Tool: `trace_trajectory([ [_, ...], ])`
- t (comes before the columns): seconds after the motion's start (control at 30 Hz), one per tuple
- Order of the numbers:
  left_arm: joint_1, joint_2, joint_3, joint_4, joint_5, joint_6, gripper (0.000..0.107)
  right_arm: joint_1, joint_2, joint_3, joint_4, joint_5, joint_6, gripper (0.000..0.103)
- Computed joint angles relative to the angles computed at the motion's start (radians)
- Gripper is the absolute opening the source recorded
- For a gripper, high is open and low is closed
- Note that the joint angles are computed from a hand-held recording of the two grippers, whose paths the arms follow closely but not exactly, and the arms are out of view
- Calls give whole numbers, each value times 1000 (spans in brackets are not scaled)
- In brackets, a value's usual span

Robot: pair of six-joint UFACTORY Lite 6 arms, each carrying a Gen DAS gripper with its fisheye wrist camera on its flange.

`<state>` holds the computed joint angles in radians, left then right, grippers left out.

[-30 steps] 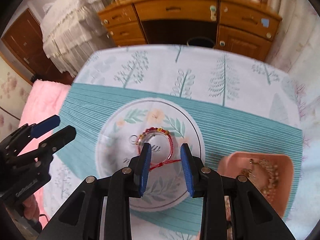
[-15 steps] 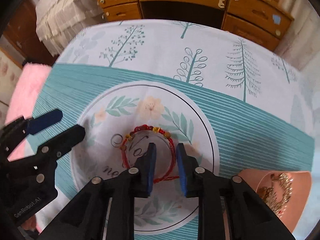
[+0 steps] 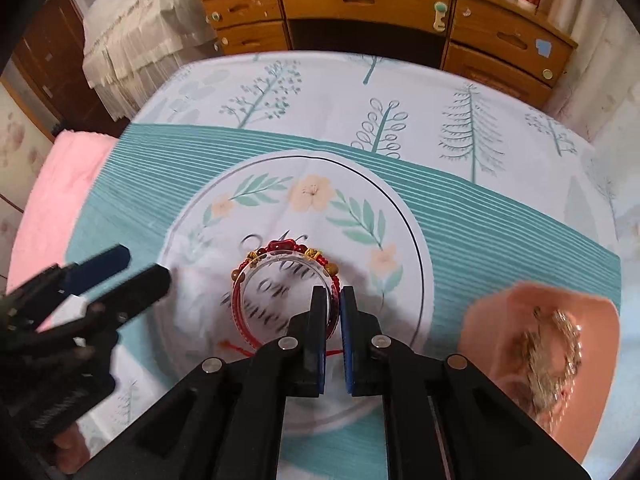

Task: Organize jewelry
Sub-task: 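Grasp the red string bracelet on the mat with the right tool, then carry the red bracelet into the pink box and open the right tool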

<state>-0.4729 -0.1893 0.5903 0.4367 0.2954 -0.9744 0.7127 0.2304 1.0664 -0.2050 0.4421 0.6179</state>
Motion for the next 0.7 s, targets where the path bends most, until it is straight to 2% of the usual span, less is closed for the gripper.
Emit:
trace_trajectory([
  [0.2, -212, -217, -72, 168, 170, -280, 51, 41, -332, -202, -48, 25, 94, 7],
  [0.4, -488, -301, -54, 297, 386, -514, 59, 13, -684, -354, -45, 146, 108, 7],
  [0.57, -589, -253, -15, 321, 426, -593, 60, -112, -959, -471, 3, 265, 22, 7],
  [0.7, -628, -174, 28, 347, 426, -636, 60, -324, -1103, -562, 145, 310, -207, 7],
])
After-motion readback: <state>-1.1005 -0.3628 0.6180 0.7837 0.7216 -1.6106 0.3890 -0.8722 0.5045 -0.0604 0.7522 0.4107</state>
